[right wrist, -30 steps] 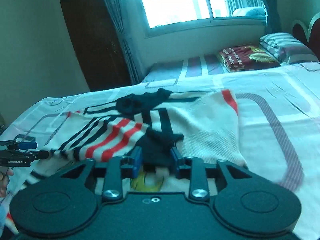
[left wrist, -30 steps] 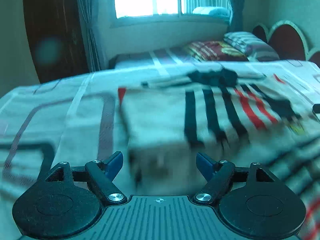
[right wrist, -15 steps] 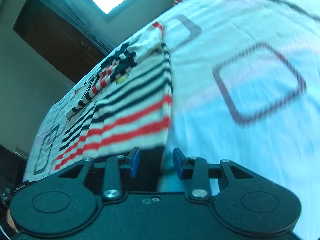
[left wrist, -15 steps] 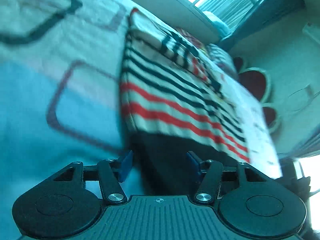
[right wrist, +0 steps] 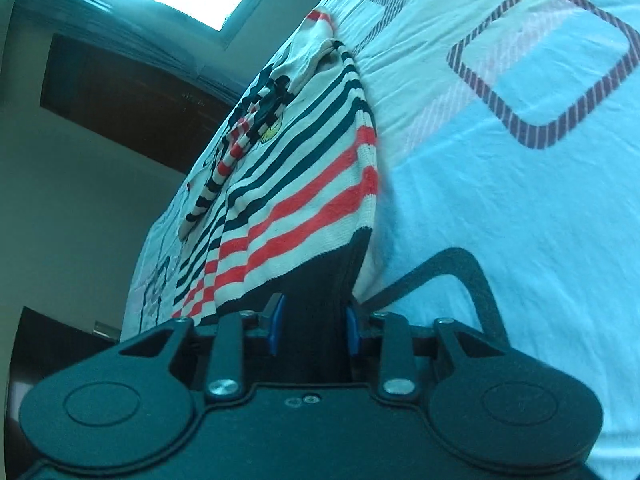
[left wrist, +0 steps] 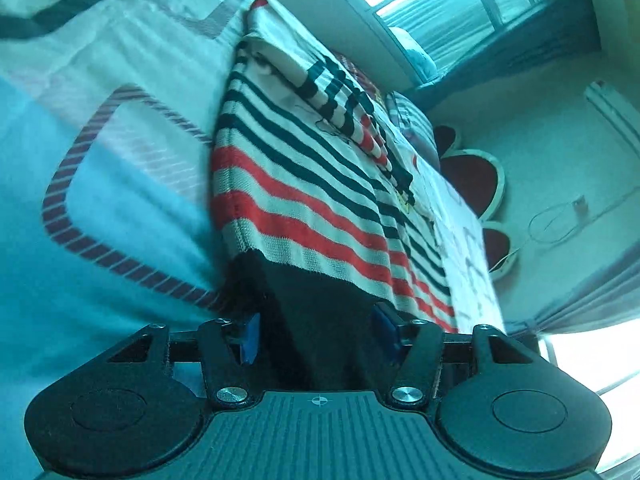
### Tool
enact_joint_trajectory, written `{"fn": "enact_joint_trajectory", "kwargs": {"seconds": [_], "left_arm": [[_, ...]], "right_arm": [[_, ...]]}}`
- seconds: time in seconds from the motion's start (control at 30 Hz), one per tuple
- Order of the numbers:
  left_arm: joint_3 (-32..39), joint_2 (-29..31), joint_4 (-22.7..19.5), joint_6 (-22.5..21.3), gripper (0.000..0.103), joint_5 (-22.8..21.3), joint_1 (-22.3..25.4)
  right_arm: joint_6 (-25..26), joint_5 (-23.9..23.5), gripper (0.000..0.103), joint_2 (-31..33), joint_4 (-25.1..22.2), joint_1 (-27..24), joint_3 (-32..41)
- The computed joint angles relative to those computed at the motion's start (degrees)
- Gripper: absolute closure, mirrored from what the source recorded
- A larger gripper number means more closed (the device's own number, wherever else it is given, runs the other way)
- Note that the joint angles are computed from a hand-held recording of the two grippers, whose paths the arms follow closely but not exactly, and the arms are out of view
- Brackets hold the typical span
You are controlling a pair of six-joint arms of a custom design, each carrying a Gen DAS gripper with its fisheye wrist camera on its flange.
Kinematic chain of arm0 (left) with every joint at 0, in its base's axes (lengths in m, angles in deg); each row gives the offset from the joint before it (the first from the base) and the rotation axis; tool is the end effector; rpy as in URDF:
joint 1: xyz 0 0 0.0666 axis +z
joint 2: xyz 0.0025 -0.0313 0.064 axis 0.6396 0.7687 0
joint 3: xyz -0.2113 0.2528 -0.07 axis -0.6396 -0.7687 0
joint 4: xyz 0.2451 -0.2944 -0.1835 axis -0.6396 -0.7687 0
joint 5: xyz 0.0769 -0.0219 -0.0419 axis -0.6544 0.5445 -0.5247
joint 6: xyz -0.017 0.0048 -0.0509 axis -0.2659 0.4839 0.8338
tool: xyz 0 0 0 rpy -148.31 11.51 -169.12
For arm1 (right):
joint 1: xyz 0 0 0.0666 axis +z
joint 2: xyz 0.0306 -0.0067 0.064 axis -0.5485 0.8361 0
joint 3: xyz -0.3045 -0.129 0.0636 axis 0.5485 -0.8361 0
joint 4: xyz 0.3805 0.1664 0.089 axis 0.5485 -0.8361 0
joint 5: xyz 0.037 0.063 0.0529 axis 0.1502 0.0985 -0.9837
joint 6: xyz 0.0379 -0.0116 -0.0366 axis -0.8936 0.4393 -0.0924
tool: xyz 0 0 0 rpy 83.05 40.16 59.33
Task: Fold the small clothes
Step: 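Grasp the black hem with both tools and lift it toward the collar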
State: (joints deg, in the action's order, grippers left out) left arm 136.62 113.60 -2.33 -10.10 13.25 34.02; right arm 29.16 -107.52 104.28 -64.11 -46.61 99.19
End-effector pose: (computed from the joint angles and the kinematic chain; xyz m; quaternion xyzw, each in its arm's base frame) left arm 0.5856 -0.0744 0.3690 -0.1716 0.8647 -0.3472 0.3198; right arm 0.6187 -0.1198 0.3990 0.0818 0.8814 0.3918 0.2509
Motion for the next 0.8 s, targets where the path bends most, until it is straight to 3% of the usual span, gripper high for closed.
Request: {"fn": "enact_joint_trajectory", "kwargs": {"seconds": [0.03,0.07,0.1,0.13,0.23,0.3,0.4,0.47,0.5,0.57,0.63,0.7,0.8], "left_arm": [[1.27,0.43,-2.39,-2.12,0.074,-2.3,-0.52],[2.43,0.8,-4.55,-4.2,0.081,-4.09,-0.78],[3.57,1.1,-6.74,-6.68,0.096,-6.07,-1.07],[3.23,0.47,-6.24,-7.98,0.096,-7.65,-1.21],[-3.63,-6.0,5.59,-1.86,0.096,-7.34,0.41],[-4.49,-7.62,7.36,-1.69,0.096,-8.91,0.57],[-4.16,-6.42,4.96,-3.31,0.096,-8.99,0.51],[-4.51,-4.75,1.11,-3.31,0.096,-9.62,0.28],[-5.81,-4.76,1.46,-2.18,0.096,-9.39,0.23],[-9.53,-6.69,6.1,1.95,0.096,-8.46,0.53],[-9.83,-6.84,6.63,2.89,0.096,-7.59,0.76],[-8.82,-6.49,5.01,1.99,0.096,-7.26,0.73],[-8.15,-5.85,4.86,2.3,0.079,-5.17,0.73]], "right_arm": [[1.12,0.65,0.083,-0.05,-0.44,0.01,0.16],[2.34,1.71,0.094,-0.32,-0.57,0.13,0.25],[3.77,2.62,0.097,-0.91,-0.19,0.12,-0.11],[4.66,2.83,0.097,-1.42,0.33,0.11,-0.2],[4.24,0.21,0.097,-4.2,5.13,-0.48,-1.08],[4.74,-1.26,0.097,-5.54,7.8,-0.93,-1.28],[6.14,-0.55,0.097,-5.58,9.26,-1.14,-2.31],[8.43,3.82,0.097,-2.69,3.84,-0.77,-0.72],[7.89,5.1,0.097,-1.63,1.8,-0.71,-0.3],[7.76,3.15,0.097,-1.56,0.6,-0.81,-1.48],[7.34,3.37,0.096,-2.52,1.61,-0.61,-2.86],[7.15,2.34,0.086,-2.38,1.09,-0.62,-2.75],[5.53,1.26,0.084,-2.09,1.07,-0.74,-2.72]]}}
